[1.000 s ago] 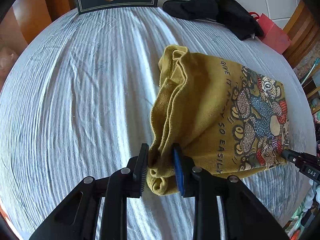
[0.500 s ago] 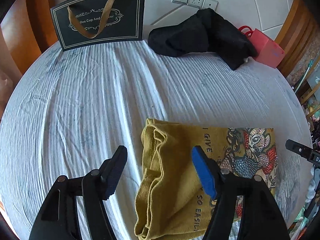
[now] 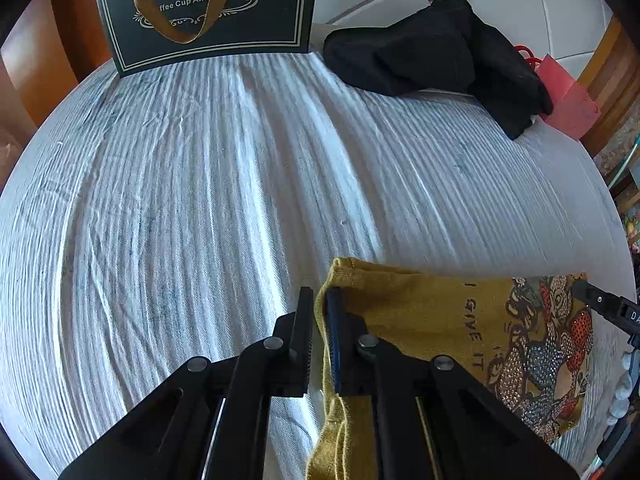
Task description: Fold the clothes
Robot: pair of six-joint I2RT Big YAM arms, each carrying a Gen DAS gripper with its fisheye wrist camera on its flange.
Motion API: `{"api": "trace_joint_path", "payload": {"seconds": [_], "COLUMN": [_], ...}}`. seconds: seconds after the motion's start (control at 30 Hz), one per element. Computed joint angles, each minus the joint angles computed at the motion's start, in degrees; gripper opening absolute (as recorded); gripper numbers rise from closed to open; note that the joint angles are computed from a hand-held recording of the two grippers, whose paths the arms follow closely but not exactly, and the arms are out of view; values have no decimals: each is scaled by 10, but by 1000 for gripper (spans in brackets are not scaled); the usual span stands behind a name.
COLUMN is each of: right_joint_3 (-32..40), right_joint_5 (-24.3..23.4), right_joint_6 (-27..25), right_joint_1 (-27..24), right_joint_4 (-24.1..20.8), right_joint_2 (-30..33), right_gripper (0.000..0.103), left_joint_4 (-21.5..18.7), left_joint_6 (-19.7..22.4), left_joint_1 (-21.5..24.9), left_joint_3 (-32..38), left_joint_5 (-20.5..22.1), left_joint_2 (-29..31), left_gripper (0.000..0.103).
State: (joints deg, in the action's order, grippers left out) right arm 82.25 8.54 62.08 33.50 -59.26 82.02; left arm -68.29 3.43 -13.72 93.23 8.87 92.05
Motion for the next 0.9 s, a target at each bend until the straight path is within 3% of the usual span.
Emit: {"api": "trace_joint_path", "payload": {"seconds": [0.07,0.2,0.23,0.27,0.33,0.37,0.5,0.6,0.63,0.67,0.7,0.73,0.83,0.9], "right_joint_3": [-5,15,11,7,-1,-7,-35,-59,-64,-69,-76,-76,-52,-57], "right_joint_5": [1,36,42,49,57,59,39,27,21,14,4,-5,-9,-12], "right_joint_6": [14,7,7,7,9,12,41,66,70,73,70,64,59,70], "right_joint_1": [-2,15,22,29,46,54,78,92,94,96,98,98,101,100], "right_joint_4": [3,-43,-45,-47,-53,-57,-54,-47,-43,-38,-27,-25,-65,-68], "right_joint_2": [2,0,-11,-21,-38,-46,-67,-78,-77,-77,-78,-74,-58,-62], "right_gripper": [17,35,35,36,42,45,47,48,48,48,37,13,12,12], "left_joint_4": [1,5,5,4,12,12,9,-16,-20,-21,-22,-19,-13,-7], "left_joint_6": [9,38,43,49,58,69,87,82,86,83,78,70,55,63], "left_joint_1": [-2,-2,3,8,16,16,12,24,23,22,21,19,10,7], "left_joint_3": [0,-13,-21,-28,-50,-58,-89,-99,-103,-107,-111,-115,-122,-130], "left_joint_5": [-9,-13,-1,12,40,45,18,49,48,42,36,26,1,-9], "left_joint_2": [0,-25,-39,-53,-82,-93,-116,-115,-115,-116,-116,-117,-122,-129], "left_gripper": [6,10,20,42,62,63,63,58,41,16,13,13,13,15]}}
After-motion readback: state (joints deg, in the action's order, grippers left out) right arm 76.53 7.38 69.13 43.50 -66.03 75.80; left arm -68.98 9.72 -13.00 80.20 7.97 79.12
